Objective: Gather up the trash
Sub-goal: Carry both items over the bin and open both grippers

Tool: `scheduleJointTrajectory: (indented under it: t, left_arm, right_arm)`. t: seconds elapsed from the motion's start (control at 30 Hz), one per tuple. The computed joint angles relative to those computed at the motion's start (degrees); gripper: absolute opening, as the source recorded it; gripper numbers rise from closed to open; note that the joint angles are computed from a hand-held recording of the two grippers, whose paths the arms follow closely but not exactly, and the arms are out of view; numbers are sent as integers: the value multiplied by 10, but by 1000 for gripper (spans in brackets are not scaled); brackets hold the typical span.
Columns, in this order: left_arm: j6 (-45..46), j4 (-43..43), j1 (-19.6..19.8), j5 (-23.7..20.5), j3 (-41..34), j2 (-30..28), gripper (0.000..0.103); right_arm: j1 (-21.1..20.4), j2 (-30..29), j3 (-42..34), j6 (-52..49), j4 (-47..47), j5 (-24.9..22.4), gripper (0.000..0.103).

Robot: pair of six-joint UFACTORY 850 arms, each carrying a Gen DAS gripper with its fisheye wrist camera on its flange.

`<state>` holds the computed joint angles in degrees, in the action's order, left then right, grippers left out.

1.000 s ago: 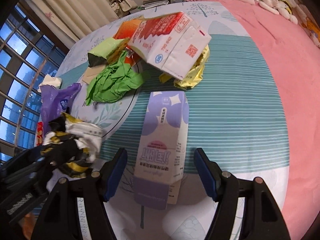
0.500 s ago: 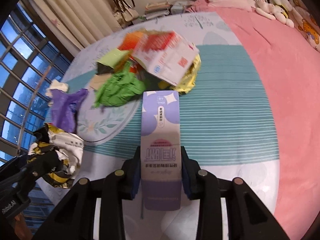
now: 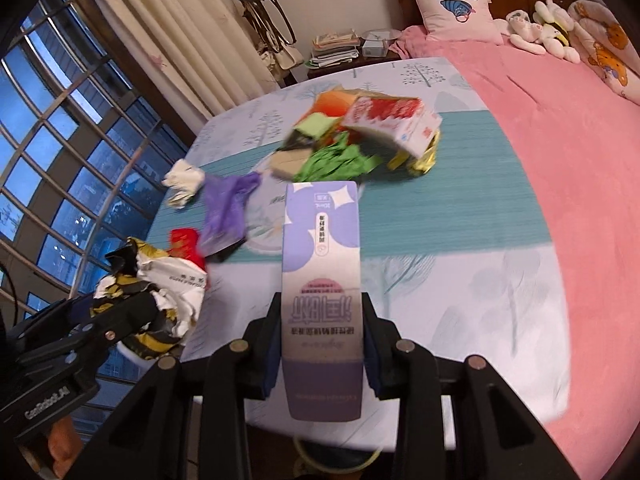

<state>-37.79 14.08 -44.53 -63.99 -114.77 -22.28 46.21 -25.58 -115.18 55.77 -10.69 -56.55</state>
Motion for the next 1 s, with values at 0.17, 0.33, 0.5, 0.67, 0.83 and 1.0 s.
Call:
scheduleJointTrajectory:
  t: [0.17, 0.33, 0.5, 0.67, 0.83, 1.0]
  left_arm:
    - [32, -18, 7, 43, 124, 98, 49]
    - [67, -40, 8, 72, 221, 174, 49]
    - [100, -61, 3, 84, 287, 223, 49]
    - [124, -88, -3, 82, 327, 245, 49]
    - [135, -117, -16, 81, 368, 255, 49]
    - [134, -142, -30, 99, 418, 252, 49]
  right_arm:
    - [64, -7, -20, 108, -56, -24, 34]
    - [126, -23, -45, 195, -110, -59, 34]
    - [177, -38, -60, 262, -146, -95, 34]
    - [204, -41, -49, 302, -131, -117, 34]
    - [219, -29, -11, 323, -103, -118, 34]
    - [221, -9, 63, 338, -66, -90, 34]
